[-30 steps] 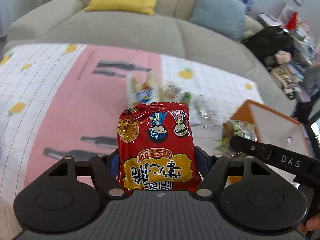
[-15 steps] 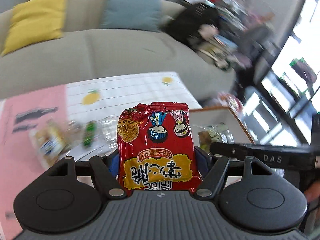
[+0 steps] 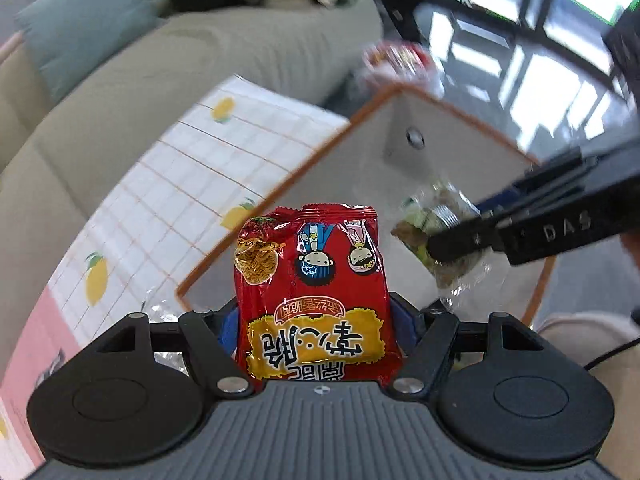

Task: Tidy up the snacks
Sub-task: 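Carry both packs into the orange box and open both tools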

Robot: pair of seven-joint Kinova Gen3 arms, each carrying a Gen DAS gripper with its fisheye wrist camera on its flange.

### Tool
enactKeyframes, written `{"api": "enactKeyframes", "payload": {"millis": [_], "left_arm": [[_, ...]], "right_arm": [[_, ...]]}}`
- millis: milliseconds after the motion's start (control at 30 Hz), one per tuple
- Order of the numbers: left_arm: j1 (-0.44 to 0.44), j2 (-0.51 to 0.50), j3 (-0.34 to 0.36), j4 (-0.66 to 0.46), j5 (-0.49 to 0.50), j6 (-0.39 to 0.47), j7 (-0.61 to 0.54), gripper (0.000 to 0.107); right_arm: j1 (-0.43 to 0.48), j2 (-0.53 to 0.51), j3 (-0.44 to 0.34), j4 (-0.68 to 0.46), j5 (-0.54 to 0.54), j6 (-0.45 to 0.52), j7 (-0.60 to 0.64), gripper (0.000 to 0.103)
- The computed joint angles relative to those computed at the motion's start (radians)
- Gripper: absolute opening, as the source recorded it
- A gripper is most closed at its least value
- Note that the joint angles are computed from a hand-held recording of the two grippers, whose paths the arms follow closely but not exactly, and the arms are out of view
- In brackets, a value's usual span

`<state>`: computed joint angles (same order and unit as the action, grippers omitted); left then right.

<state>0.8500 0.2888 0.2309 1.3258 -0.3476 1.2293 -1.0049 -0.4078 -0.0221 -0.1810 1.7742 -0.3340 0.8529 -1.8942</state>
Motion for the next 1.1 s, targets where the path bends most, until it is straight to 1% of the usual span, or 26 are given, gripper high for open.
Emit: {"api": "enactKeyframes", "payload": {"millis": [100,267,367,500,567,600,733,867,1067,1100], "left_arm": [[-0.025,0.036,0.012,-0.021,0.029,0.029,-0.106,0.082],[-0.045,0.097,0.0,-0.057,0.074,0.074,-0.235,0.082],[-0.051,0.128,-0.008,-0.08,0.098,0.094,-0.292,0.082],[-0.063,0.162,-0.022,-0.102,0.129,0.107,-0.341,0.082],[-0.064,0.173,-0.027,-0.11,0.145,0.118,-0.351,0.084],[-0.061,0.176,-0.032,-0.109,0.145,0.118,-0.352,0.087],[-0.061,0.172,-0.039,-0.085,0.16,0.094,-0.344,0.09],[-0.07,0.155,-0.041,-0.064,0.17,0.063,-0.328,0.091],[-0.071,0.119,-0.032,-0.071,0.161,0.077,-0.332,0.091],[-0.067,0.112,-0.03,-0.072,0.154,0.08,-0.335,0.091]], "right_arm": [[-0.004,0.048,-0.002,-0.018,0.014,0.007,-0.006,0.032],[-0.018,0.124,-0.007,-0.053,0.055,0.033,-0.016,0.032],[-0.022,0.166,-0.009,-0.071,0.059,0.04,-0.01,0.032],[-0.035,0.214,-0.011,-0.103,0.076,0.059,-0.014,0.032],[-0.042,0.227,-0.012,-0.113,0.082,0.067,-0.02,0.032],[-0.044,0.233,-0.011,-0.116,0.084,0.068,-0.022,0.032],[-0.05,0.246,-0.012,-0.119,0.087,0.072,-0.03,0.032],[-0.052,0.248,-0.009,-0.122,0.101,0.08,-0.033,0.033],[-0.063,0.254,-0.007,-0.145,0.132,0.121,-0.074,0.033],[-0.08,0.253,0.003,-0.145,0.15,0.122,-0.098,0.034]]}}
